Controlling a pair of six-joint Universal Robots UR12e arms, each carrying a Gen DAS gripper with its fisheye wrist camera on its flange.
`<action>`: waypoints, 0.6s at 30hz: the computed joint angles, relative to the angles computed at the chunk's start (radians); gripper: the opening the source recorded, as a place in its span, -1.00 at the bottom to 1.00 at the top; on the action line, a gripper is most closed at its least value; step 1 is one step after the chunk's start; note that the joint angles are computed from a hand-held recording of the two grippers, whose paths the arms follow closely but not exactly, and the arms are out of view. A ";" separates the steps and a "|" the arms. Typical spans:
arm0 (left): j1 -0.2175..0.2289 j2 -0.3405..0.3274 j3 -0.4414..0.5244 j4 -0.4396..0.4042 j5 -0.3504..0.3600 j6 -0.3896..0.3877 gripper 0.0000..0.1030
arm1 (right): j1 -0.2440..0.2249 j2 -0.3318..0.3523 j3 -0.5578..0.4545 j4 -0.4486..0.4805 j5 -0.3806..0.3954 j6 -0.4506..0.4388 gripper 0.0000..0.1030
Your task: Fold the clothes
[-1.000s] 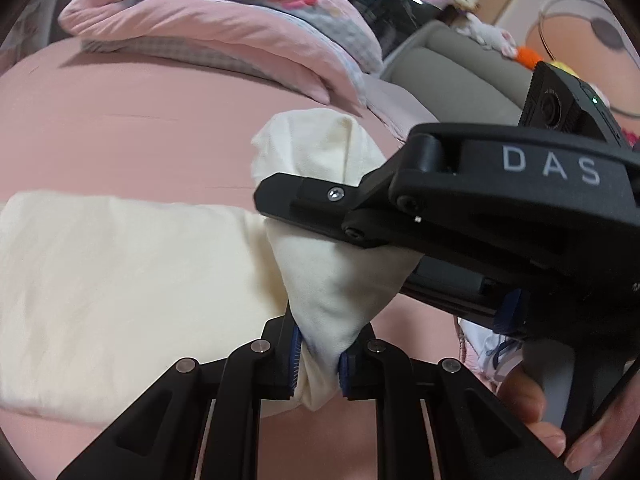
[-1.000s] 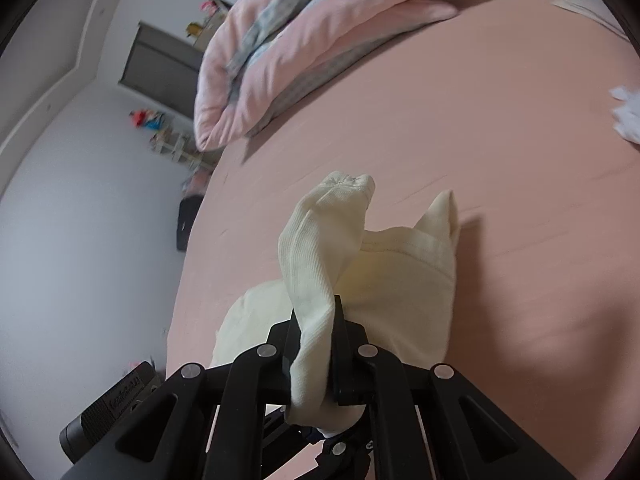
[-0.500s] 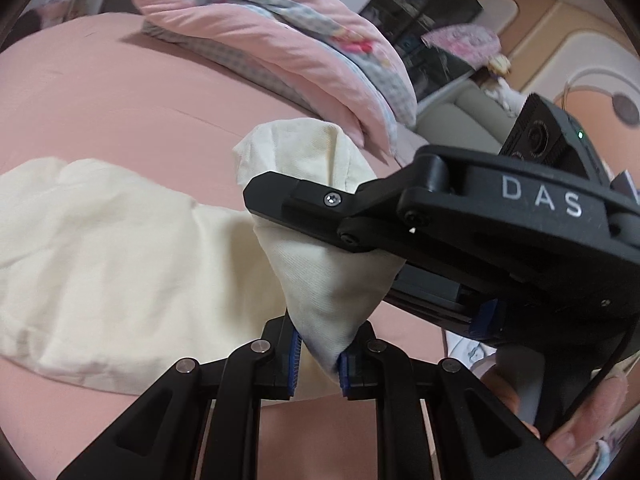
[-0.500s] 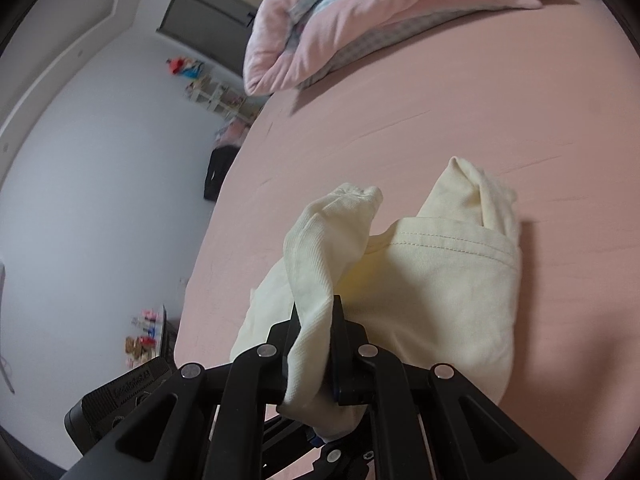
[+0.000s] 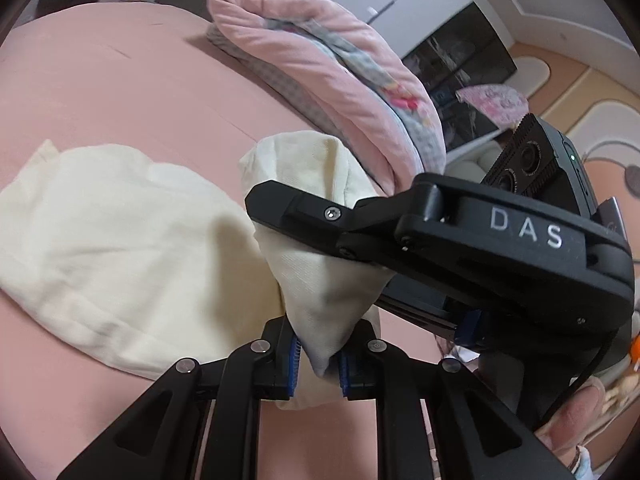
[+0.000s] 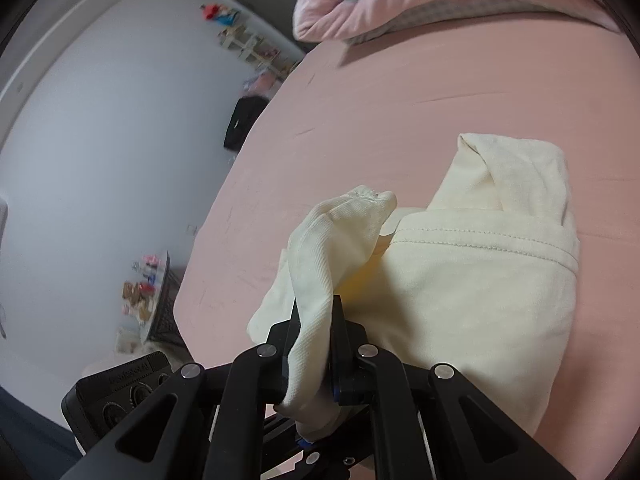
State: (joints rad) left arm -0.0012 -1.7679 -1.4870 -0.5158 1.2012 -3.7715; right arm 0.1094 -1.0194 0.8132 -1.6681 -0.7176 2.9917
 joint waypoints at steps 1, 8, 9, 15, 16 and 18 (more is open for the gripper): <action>0.004 -0.004 0.004 0.004 0.001 -0.007 -0.75 | 0.007 0.005 -0.012 0.011 -0.005 -0.011 -0.86; 0.035 0.025 -0.017 0.006 0.020 0.001 -0.75 | 0.043 0.042 -0.095 0.074 -0.019 -0.057 -0.86; 0.039 0.028 -0.019 -0.003 0.021 0.005 -0.75 | 0.048 0.049 -0.109 0.084 -0.025 -0.059 -0.86; 0.064 0.049 -0.038 -0.038 0.025 0.018 -0.75 | 0.087 0.103 -0.229 0.188 -0.123 -0.084 -0.86; 0.069 0.057 -0.048 -0.039 0.024 0.016 -0.75 | 0.095 0.115 -0.254 0.207 -0.143 -0.094 -0.86; 0.080 0.073 -0.066 -0.046 0.022 0.012 -0.75 | 0.110 0.132 -0.292 0.234 -0.188 -0.111 -0.86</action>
State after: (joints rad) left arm 0.0787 -1.6951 -1.5527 -0.5618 1.2235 -3.7592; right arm 0.2196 -0.8879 0.5210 -1.4346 -0.9054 2.8802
